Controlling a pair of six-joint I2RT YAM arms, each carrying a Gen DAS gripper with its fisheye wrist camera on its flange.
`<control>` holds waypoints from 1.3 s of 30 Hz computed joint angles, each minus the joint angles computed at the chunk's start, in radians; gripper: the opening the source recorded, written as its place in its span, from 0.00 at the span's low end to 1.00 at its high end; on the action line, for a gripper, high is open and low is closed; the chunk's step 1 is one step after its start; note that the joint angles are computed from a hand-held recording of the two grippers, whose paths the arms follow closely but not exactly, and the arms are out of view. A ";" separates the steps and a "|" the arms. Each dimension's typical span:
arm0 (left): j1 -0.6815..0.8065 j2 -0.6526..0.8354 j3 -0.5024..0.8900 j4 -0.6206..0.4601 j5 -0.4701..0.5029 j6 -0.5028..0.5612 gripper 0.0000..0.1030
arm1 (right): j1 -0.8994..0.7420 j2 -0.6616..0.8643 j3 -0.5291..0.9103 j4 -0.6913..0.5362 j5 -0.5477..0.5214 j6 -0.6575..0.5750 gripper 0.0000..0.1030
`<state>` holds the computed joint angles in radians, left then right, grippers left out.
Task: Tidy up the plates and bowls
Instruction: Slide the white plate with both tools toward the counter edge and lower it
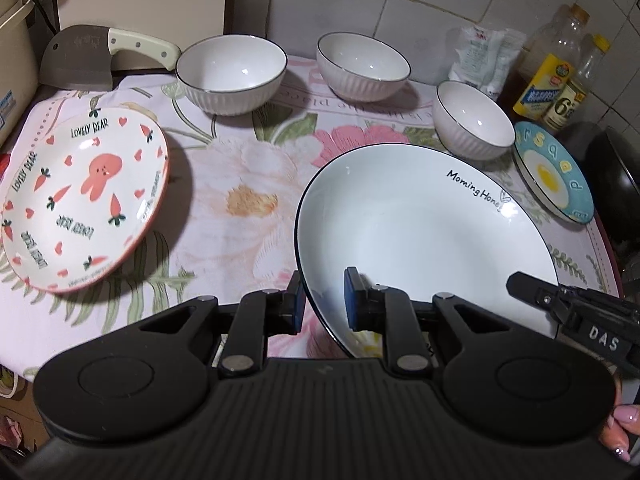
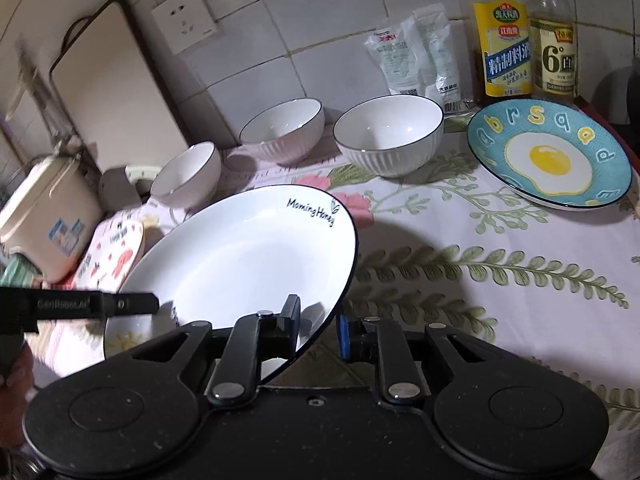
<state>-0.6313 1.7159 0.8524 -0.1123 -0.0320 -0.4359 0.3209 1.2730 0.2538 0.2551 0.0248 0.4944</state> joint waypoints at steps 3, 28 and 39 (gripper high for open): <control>-0.016 0.009 -0.001 0.004 -0.004 -0.005 0.17 | -0.003 -0.035 -0.033 -0.010 -0.005 -0.008 0.24; -0.007 0.142 0.037 0.011 0.060 0.008 0.18 | 0.039 0.236 -0.053 0.210 0.095 0.053 0.25; -0.037 0.098 0.025 -0.055 0.037 0.038 0.20 | 0.158 0.204 0.114 -0.175 0.213 0.134 0.37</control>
